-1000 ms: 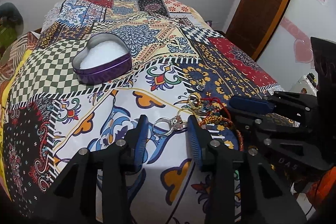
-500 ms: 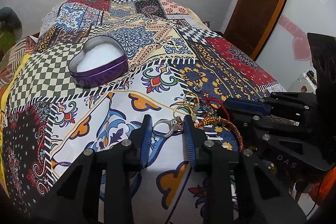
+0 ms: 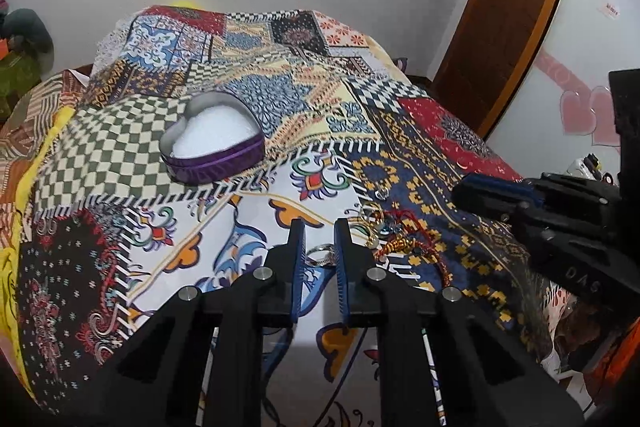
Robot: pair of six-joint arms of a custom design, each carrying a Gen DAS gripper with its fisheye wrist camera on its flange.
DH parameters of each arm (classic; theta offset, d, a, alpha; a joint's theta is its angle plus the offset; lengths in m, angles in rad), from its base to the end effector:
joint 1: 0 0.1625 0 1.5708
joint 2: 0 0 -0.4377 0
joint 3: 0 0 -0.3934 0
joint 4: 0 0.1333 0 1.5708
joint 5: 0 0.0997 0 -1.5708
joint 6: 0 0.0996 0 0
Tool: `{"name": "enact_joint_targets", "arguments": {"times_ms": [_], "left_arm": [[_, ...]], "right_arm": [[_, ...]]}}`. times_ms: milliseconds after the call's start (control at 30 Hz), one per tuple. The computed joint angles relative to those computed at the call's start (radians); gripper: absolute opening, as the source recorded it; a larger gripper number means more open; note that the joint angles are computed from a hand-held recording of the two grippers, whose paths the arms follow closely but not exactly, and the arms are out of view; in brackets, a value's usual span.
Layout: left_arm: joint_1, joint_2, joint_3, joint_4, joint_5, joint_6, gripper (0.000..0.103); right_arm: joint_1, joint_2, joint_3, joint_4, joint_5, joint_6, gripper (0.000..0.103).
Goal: Organize jewelry
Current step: 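Grasp the large silver ring with the left tool while the right tool grasps a small silver ring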
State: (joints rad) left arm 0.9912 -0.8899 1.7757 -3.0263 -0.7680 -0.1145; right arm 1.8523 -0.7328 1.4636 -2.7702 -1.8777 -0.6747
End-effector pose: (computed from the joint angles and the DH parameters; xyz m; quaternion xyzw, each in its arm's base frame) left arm -0.1822 -0.6525 0.1935 0.0968 0.8849 -0.3708 0.2646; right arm 0.3075 -0.6919 0.1530 0.4108 -0.8698 0.1960 0.1906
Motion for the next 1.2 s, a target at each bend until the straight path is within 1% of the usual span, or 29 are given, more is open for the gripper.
{"name": "enact_joint_targets", "arguments": {"times_ms": [133,200,233,267,333,433,567,633,733,833,900,933,967,1067,1200], "left_arm": [[-0.013,-0.013,0.022,-0.01,0.029,0.008,0.013],[-0.012,-0.024,0.033,0.011,0.031,-0.008,0.016],[-0.009,-0.03,0.037,0.027,0.031,-0.025,0.022],[-0.003,-0.038,0.041,0.045,0.027,-0.048,0.032],[0.009,-0.048,0.046,0.058,0.002,-0.079,0.039],[0.031,-0.056,0.04,0.091,-0.062,-0.125,0.039],[0.04,-0.037,0.012,0.107,-0.104,-0.119,0.039],[0.035,-0.019,-0.006,0.113,-0.096,-0.093,0.04],[0.031,0.008,-0.034,0.134,-0.066,-0.08,0.04],[0.029,0.024,-0.044,0.124,-0.043,-0.062,0.04],[0.027,0.031,-0.047,0.117,-0.031,-0.047,0.039],[0.027,0.032,-0.044,0.111,-0.028,-0.04,0.033],[0.026,0.031,-0.041,0.109,-0.025,-0.037,0.03],[0.023,0.035,-0.041,0.099,-0.014,-0.021,0.03],[0.017,0.021,-0.029,0.089,0.002,-0.028,0.03]], "right_arm": [[0.008,-0.007,0.011,-0.029,0.008,-0.003,0.01],[0.008,-0.01,0.017,-0.034,0.005,0.0,0.01],[0.008,-0.01,0.019,-0.033,0.003,0.002,0.01],[0.007,-0.011,0.022,-0.032,0.002,0.003,0.01],[0.006,-0.013,0.027,-0.031,-0.002,0.006,0.01],[0.003,-0.011,0.025,-0.023,-0.005,0.013,0.01],[0.0,-0.008,0.02,-0.021,-0.005,0.017,0.01],[-0.001,-0.006,0.016,-0.02,-0.005,0.019,0.01],[-0.003,-0.007,0.015,-0.018,-0.003,0.018,0.01],[-0.002,-0.005,0.014,-0.017,-0.005,0.019,0.01],[-0.005,-0.005,0.01,-0.011,-0.002,0.022,0.01],[-0.005,-0.004,0.006,-0.008,-0.001,0.024,0.01],[-0.005,-0.002,0.003,-0.007,-0.001,0.025,0.01],[-0.004,0.001,-0.001,-0.006,0.003,0.028,0.01],[0.005,0.004,-0.007,-0.008,0.009,0.03,0.01]]}}
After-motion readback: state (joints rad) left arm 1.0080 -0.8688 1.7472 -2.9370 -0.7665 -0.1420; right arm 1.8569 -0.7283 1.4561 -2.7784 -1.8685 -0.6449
